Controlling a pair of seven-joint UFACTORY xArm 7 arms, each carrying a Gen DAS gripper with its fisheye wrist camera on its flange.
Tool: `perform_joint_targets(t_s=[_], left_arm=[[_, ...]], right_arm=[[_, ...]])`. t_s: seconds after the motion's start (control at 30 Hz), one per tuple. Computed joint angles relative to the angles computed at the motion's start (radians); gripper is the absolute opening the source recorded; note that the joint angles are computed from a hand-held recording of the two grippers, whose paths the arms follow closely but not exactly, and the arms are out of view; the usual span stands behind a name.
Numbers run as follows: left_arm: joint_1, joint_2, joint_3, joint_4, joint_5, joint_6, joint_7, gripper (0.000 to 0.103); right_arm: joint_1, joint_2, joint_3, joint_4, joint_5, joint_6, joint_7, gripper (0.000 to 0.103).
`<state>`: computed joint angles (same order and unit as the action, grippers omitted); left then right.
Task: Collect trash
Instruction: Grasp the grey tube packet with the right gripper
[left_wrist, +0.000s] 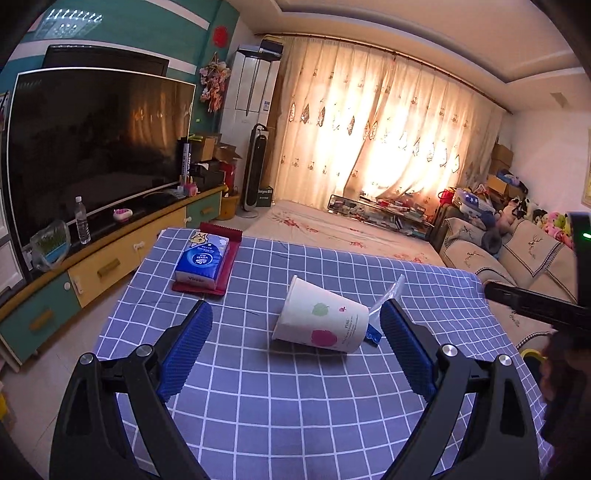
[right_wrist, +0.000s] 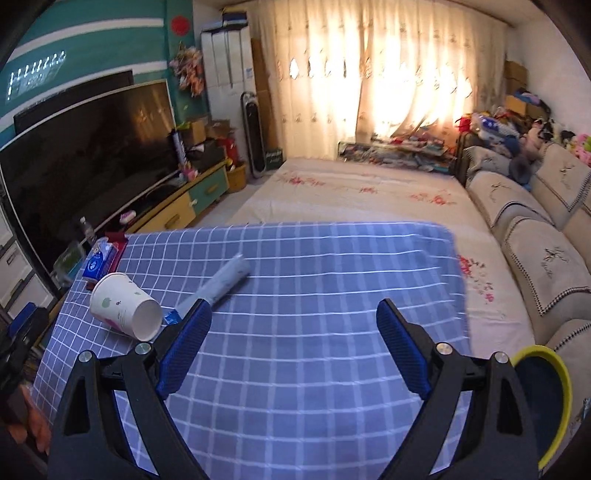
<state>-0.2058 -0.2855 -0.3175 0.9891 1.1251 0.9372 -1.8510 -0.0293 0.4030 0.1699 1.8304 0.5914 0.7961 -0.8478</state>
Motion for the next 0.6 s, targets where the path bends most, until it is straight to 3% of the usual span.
perform_joint_targets(t_s=[0.23,0.33,0.6], left_arm=[[0.003,-0.014,0.002,-0.018,0.012,-0.016,-0.031,0.091],[0.009,-0.021,0.007,-0.032,0.009,-0.043,-0.045,0.091],[0.026,-0.031,0.003,-0.048,0.007,-0.071,-0.067,0.091]], right_arm=[[0.139,0.139,-0.02,0.156,-0.197,0.018,0.216,0.079],[0.178,0.219,-0.025,0.264,-0.265,0.079,0.319,0.076],[0.228,0.305,-0.028,0.354,-0.359,0.127,0.43,0.072]])
